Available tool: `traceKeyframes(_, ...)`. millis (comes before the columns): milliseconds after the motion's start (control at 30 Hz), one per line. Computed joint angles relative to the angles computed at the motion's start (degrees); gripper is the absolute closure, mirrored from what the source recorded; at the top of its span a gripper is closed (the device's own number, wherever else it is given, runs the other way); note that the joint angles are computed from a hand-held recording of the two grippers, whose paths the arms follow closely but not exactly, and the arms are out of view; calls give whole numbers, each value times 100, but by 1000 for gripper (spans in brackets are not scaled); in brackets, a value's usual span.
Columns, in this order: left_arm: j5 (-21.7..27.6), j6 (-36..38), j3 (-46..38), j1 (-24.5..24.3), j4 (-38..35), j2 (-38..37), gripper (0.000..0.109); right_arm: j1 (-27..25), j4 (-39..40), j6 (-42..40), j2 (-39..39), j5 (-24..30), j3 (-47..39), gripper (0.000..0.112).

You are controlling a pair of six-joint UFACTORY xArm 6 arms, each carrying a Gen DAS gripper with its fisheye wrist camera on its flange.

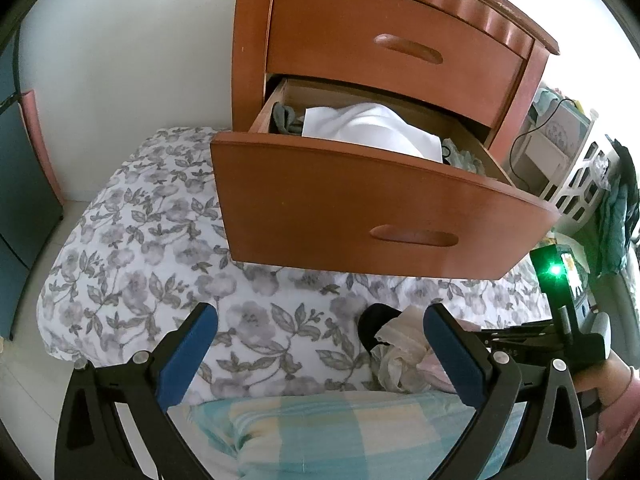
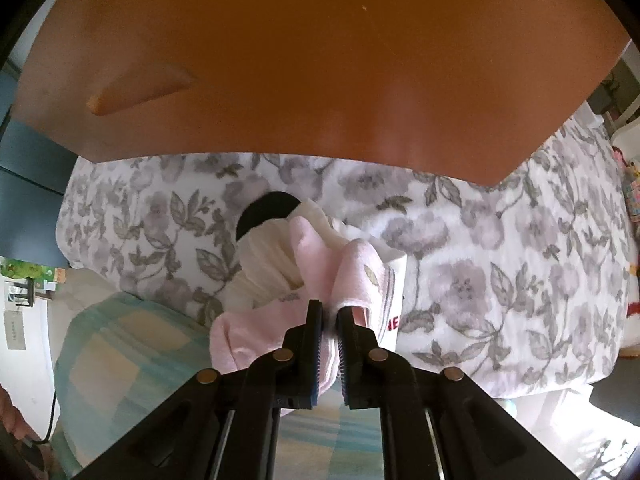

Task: Organize soft objects
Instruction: 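Lower the pink socks onto the pile on the sheet with the right gripper, then open the right gripper and withdraw it up from the socks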

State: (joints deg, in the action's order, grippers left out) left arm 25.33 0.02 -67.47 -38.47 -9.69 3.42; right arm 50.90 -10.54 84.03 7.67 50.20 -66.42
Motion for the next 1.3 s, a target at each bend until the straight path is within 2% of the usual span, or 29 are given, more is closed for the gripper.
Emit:
traceKeyframes(267,17,-3,-12,5,16,7,6,19,-85,24,-50,286,-81,102)
traceKeyframes(467,8,-28,-1,4,32,3,6,67,-299,199,-188,578,-164,86)
traceKeyframes(700,21,-27,-10,5,30,5,6,199,-766,364,-296,1063,-514,85)
traceKeyframes(833,18,-30,-9,4,30,4,6,318,-1116,462,-295,1407,-828,79)
traceKeyframes(1033,17,-22,-4,5,27,-2,6,415,-1354,429,-252,1661,-1131,78)
traceKeyframes(1067,19,-19,-9,6,24,2,6,429,-1374,427,-231,1698,-1183,74)
traceKeyframes(1100,19,-19,-9,6,24,2,6,437,-1383,429,-219,1709,-1202,64)
traceKeyframes(1133,23,-31,-12,7,35,5,6,445,-1395,429,-190,1749,-1248,59)
traceKeyframes(1267,35,-36,-8,5,40,2,6,453,-1341,420,-144,1771,-1267,56)
traceKeyframes(1300,40,-38,-9,6,40,2,6,442,-1306,422,-136,1743,-1251,53)
